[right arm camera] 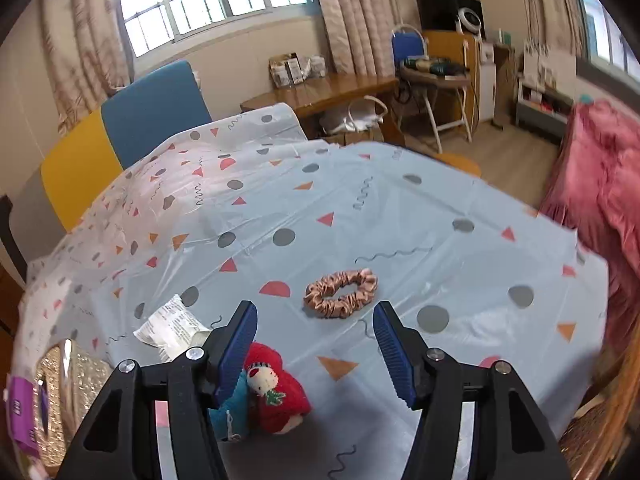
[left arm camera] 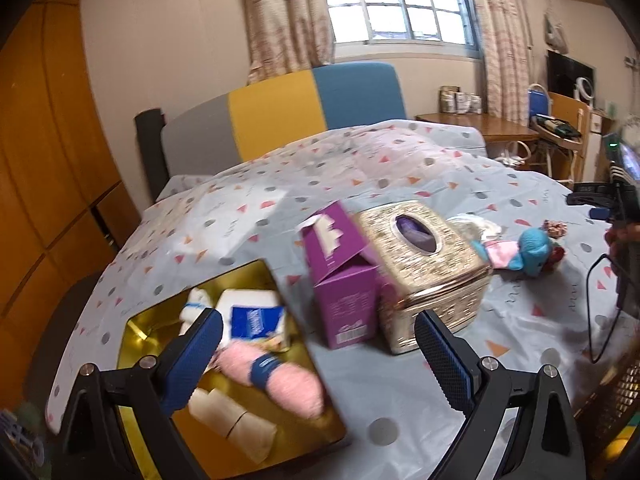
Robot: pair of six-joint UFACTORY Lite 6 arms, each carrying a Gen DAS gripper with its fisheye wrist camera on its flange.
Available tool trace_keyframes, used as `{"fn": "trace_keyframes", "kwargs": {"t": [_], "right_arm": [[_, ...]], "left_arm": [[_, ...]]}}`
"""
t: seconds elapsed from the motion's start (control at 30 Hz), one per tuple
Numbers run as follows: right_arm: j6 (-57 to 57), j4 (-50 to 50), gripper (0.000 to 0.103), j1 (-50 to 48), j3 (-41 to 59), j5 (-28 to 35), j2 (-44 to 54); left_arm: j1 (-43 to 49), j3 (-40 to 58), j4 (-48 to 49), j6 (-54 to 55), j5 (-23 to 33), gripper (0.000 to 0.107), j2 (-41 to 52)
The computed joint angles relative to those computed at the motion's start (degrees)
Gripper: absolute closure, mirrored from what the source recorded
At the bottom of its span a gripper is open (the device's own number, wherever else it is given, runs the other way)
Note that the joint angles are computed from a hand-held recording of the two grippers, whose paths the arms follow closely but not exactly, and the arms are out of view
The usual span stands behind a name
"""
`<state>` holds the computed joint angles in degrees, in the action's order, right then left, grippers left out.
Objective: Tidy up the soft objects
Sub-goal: 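Move both tools back toward the blue plush toy and remaining items, then close the left tool on the blue plush toy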
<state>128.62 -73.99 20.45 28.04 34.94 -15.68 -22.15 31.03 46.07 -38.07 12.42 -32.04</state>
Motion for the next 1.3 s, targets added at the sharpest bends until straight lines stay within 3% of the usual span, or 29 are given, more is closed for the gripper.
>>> {"fn": "trace_keyframes", "kwargs": {"t": [0.27, 0.73, 1.0, 1.3], "right_arm": [[1.3, 0.8, 0.042, -1.9, -1.3, -3.8, -0.9], [4.5, -0.6, 0.042, -6.0, -4.5, -9.1, -4.5], [5.9, -1.5, 0.042, -8.2, -6.0, -11.7, -6.0], [8.0, -1.1, 0.042, -11.8, -9.0, -13.6, -9.8]], "left_arm": [[-9.8, 6.0, 12.5, -14.1, 2.5, 0.01, 7.6], [-21.3, 18.6, 15.0, -18.2, 4.2, 0.01, 22.6], [-24.5, 28.3, 5.4, -9.6, 3.5, 0.01, 33.1], [-24.3, 44.1, -31.6, 23.7, 4.1, 0.014, 48.0]]}}
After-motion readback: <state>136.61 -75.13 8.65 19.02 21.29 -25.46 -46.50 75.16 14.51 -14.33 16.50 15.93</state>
